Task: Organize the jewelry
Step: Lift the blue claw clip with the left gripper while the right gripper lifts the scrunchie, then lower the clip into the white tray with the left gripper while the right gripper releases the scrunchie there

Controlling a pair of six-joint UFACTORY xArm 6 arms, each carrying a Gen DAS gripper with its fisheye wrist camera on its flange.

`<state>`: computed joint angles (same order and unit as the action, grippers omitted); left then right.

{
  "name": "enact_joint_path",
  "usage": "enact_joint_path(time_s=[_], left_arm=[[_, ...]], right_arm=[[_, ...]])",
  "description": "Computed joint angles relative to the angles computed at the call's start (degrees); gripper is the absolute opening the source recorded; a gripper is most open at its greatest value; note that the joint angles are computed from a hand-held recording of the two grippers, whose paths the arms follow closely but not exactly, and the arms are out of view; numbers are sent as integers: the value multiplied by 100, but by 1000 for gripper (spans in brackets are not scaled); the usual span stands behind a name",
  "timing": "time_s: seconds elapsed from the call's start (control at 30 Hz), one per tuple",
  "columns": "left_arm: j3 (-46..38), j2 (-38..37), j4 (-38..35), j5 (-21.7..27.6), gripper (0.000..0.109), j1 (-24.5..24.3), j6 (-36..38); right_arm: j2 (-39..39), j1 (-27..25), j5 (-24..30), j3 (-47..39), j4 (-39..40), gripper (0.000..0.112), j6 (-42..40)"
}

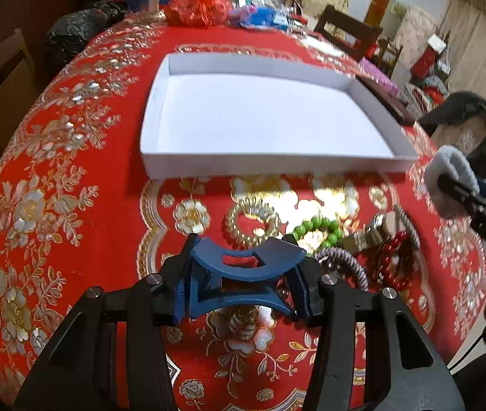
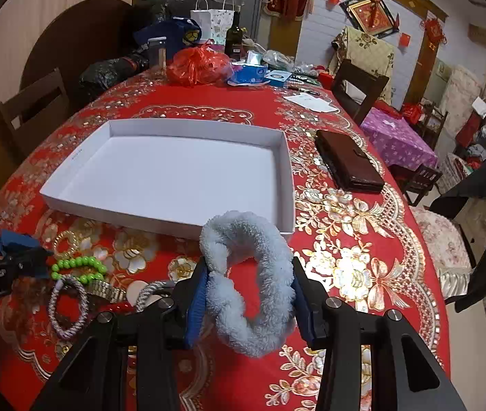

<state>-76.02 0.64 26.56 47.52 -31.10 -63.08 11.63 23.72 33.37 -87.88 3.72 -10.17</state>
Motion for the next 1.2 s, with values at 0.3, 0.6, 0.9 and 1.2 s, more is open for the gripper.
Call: enact_joint_path(time_s=[0.3, 0.6, 0.9, 1.2], left_arm=[[-12, -236, 389, -155, 47, 8, -247], [-1287, 508, -4, -65, 47, 557, 735], [-1626, 1325, 296, -609, 47, 1142, 1046], [-1514, 1438, 693, -49, 47, 1113, 887]], right_arm=[[125, -135, 188, -281, 623, 43, -176], [831, -233, 628, -1332, 1672, 43, -756], [2239, -205, 998, -3279, 1775, 43, -321], [3712, -229, 2411, -5355, 934, 44, 774]])
